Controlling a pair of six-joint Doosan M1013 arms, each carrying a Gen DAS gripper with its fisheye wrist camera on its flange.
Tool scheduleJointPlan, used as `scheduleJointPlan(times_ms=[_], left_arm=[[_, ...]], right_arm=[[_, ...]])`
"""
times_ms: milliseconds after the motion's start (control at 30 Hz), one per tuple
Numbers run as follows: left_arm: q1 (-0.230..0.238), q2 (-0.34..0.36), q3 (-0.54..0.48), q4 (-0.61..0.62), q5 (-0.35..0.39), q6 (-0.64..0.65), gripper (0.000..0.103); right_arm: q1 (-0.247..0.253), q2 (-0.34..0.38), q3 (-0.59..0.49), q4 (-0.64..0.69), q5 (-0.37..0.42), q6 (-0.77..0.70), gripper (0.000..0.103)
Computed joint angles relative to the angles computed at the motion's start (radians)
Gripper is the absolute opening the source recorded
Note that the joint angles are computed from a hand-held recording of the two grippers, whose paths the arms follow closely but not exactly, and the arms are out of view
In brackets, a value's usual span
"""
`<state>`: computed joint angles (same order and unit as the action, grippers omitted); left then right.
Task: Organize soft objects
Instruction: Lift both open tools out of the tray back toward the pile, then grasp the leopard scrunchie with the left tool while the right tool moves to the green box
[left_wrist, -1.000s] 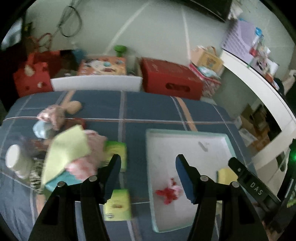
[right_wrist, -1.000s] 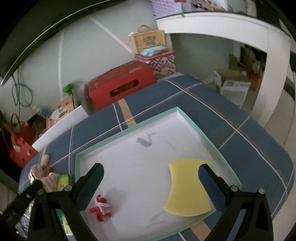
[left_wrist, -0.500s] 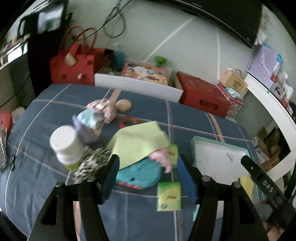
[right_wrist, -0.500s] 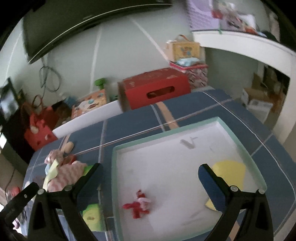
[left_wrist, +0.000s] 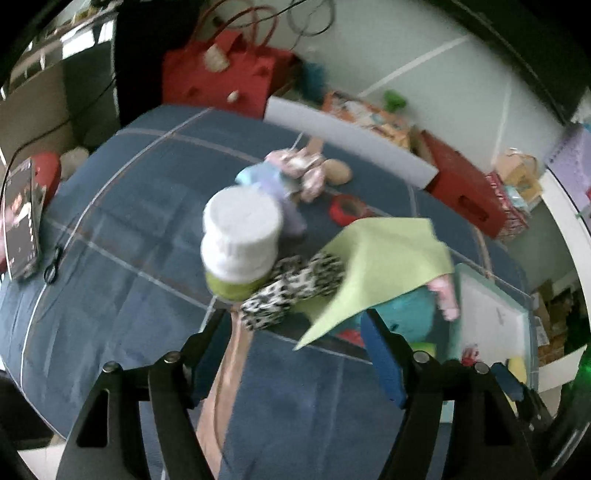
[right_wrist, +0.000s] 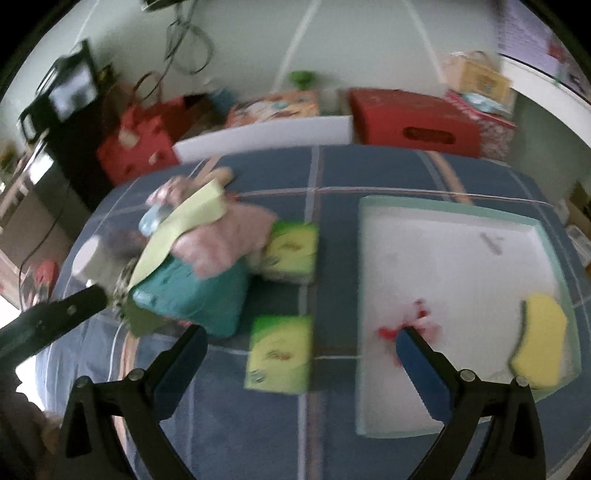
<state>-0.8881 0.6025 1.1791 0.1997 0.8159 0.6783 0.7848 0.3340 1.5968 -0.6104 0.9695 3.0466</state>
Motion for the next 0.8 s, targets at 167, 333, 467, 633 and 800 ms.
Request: scheduleJointPlan(times_ms=[167,333,467,633,800], left_arm=[[0.025,0.021,-0.010,-0.109,0.051,0.018,0.073],[0.027,0.033,-0.021,-0.086,0.099,-0.033,0.073],[0.028,0.034,-0.019,-0.066,0.102,-0.052,0.073],[0.034,0.046,-0.032,-0.077,0.121,-0.043,0.073],[0.039,0.051,-0.033,-0.077,0.115,-0.056,0.073]], right_arm=[[-0.006,0.031,-0.023,0.079,-0.023,-0.090,0.103],[-0.018,0.037,-0.018,0.140,-0.039,-0.121,0.103],[-0.018,0.031,-0.008,0.142,-0.059,-0.120,0.098],[-0.024,0.029,-0.003,0.160,-0.086,-0.137,0.090],[-0.033,0.031,-0.001,0.185,-0.092,-0.148,0.089]])
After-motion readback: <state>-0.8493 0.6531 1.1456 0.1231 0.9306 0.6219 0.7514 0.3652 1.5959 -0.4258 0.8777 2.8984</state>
